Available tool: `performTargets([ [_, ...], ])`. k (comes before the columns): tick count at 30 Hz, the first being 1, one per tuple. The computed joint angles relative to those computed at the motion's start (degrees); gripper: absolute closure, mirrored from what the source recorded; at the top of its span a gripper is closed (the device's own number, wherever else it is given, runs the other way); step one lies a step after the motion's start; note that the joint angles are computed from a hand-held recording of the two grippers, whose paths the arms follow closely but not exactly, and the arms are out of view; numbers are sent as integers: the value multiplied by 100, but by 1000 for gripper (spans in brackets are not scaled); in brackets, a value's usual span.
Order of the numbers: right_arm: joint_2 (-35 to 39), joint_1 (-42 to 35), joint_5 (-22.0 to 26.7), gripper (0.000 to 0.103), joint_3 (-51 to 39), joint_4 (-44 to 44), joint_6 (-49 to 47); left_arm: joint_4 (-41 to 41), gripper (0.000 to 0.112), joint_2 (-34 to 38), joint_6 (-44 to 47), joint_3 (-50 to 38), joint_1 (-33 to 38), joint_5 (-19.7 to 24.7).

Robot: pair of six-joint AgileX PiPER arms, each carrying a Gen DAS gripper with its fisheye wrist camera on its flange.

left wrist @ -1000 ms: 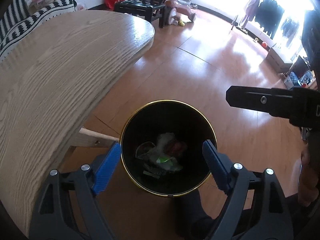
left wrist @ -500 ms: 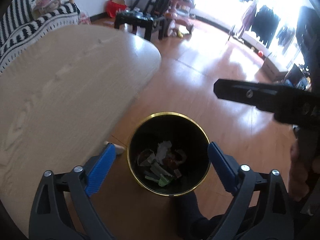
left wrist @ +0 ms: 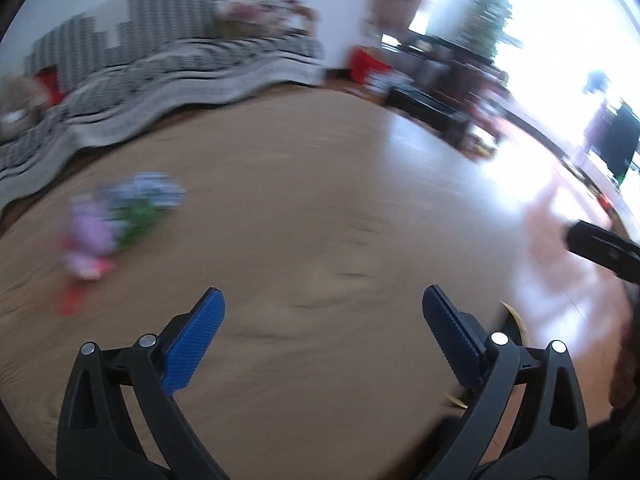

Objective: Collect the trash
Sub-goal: 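Move both tools back over the table toward the remaining trash, then grasp the purple toy with the left gripper while the right grasps the foil wrapper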

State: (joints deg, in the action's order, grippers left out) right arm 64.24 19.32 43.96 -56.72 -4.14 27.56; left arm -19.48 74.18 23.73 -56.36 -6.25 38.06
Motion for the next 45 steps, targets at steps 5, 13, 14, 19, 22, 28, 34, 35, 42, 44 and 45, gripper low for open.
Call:
performTargets([
  [5,1260,1066,-462,9,-891,-259,699,-360,16,255,1365,-204,1616,-322],
  [13,3593,1689,-746,9,-2922,488,496,-1090,16,1328,2858,-777,2722,-440],
  [14,3787,1695,-749,9,-3105,609,427,-1147,16,1485,2915,-882,2715,-488],
  [19,5270,1581,-385,9,-4847,1418,-98,-1138,16,2027,2961,-1223,2651,-616],
  [22,5900,1470,-163,9,-5613,1530,-103,-1096,16,2293,2804,-1449,2629,-549],
  [28,7148,1115,425,9,-7298,2517,-314,-984,16,2660,2510,-1782,2566,-454],
  [34,7699,1084,722,11,-8203,2637,-280,-1062,31,2824,2463,-1868,2485,-437],
  [35,7863,1094,929,19,-8551,2540,-246,-1130,35,2830,2517,-1886,2501,-363],
  [42,7730,1140,856,67,-8395,2579,-572,-1424,57,2675,2734,-1814,2622,-297],
  [44,7461,1174,603,68,-7981,2525,-614,-1460,58,2568,2753,-1790,2672,-274],
  [45,7273,1198,448,68,-7711,2493,-657,-1516,58,2513,2806,-1785,2711,-230],
])
